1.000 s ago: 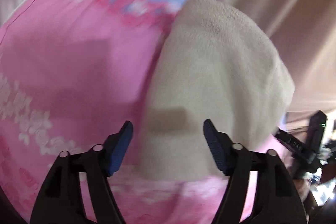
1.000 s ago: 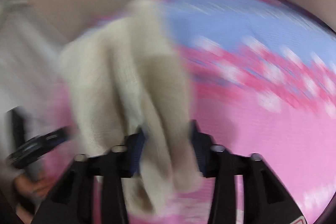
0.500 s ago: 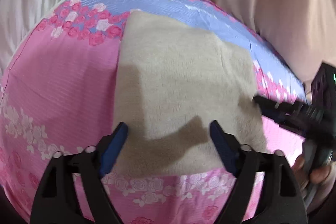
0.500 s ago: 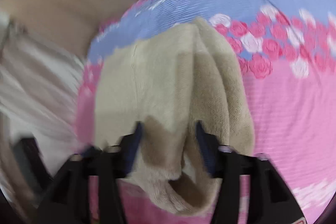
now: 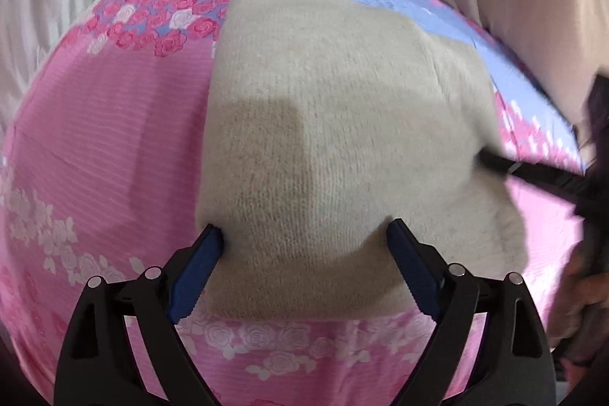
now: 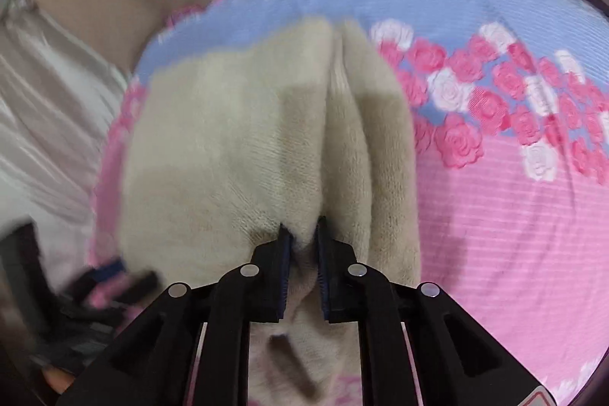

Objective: Fold small clothes

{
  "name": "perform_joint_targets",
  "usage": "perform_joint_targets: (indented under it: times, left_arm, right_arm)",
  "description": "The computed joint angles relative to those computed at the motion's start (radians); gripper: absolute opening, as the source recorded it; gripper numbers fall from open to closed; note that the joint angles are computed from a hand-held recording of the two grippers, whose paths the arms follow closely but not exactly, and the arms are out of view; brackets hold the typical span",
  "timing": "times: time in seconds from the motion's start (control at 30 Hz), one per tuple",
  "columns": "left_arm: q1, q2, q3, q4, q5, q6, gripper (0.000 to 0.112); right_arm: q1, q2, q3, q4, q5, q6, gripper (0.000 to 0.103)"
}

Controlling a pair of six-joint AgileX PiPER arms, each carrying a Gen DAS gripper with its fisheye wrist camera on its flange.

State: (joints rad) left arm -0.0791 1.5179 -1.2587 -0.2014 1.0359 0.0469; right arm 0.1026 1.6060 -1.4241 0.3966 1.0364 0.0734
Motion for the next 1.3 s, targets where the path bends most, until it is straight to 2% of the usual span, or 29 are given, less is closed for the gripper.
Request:
perform_joint_targets:
  times: [0.1,0.17,0.27,0.3,0.37,0.47,0.5,0.53,0.57,0.6,0.63,0.7,0.73,0.83,0.9,1.3]
  left_arm:
    - [-0.001,-0.018,0.011,0.004,-0.003,-0.005,0.086]
    - [-0.009,-0.017,0.013,0.017,-0.004,-0.018,0.086]
    - [-0.03,-0.013,0.002,0.046,0.001,-0.059,0.086]
    - [-0.035,-0.008,-0.005,0.05,0.003,-0.066,0.086]
    - [-0.043,-0.021,-0.014,0.072,0.015,-0.079,0.086]
    - [-0.058,-0.072,-0.004,0.115,-0.001,-0.094,0.086]
    - [-0.071,-0.091,-0.003,0.144,-0.006,-0.112,0.086]
    - [-0.081,-0.101,-0.008,0.166,-0.01,-0.127,0.086]
    - [-0.092,-0.112,-0.013,0.191,-0.011,-0.147,0.086]
    - [-0.109,-0.123,-0.023,0.224,-0.006,-0.174,0.087]
    - [-0.125,-0.128,-0.037,0.254,0.004,-0.197,0.091]
    - [-0.165,-0.145,-0.056,0.329,0.015,-0.26,0.092]
    - [-0.184,-0.162,-0.053,0.365,0.006,-0.293,0.092]
    - [-0.214,-0.228,-0.029,0.432,-0.037,-0.371,0.093]
    - [-0.207,-0.259,-0.03,0.416,-0.045,-0.38,0.095]
    - [-0.227,-0.354,-0.024,0.386,0.034,-0.413,0.098]
  right_arm:
    - [0.048,-0.061,-0.022,-0.051,-0.028,0.005,0.012]
    - [0.097,-0.035,-0.032,-0.106,-0.014,-0.009,0.012]
    - [0.18,0.03,0.049,-0.267,-0.017,0.033,0.011]
    - [0.176,0.011,0.095,-0.254,-0.057,0.045,0.011]
    - [0.14,-0.043,0.09,-0.195,-0.036,0.08,0.011]
    - [0.158,-0.164,0.106,-0.221,-0.08,0.122,0.025]
    - [0.187,-0.22,0.122,-0.275,-0.103,0.159,0.033]
    - [0.214,-0.267,0.155,-0.333,-0.146,0.204,0.049]
    - [0.256,-0.313,0.18,-0.415,-0.174,0.289,0.061]
    - [0.297,-0.364,0.209,-0.513,-0.21,0.389,0.09]
    - [0.328,-0.402,0.235,-0.607,-0.23,0.489,0.098]
    - [0.382,-0.433,0.261,-0.75,-0.202,0.671,0.098]
    - [0.385,-0.439,0.271,-0.766,-0.189,0.712,0.098]
    - [0.316,-0.414,0.242,-0.635,-0.125,0.619,0.098]
    - [0.307,-0.423,0.244,-0.601,-0.097,0.594,0.098]
    - [0.497,-0.492,0.313,-0.698,-0.046,0.748,0.098]
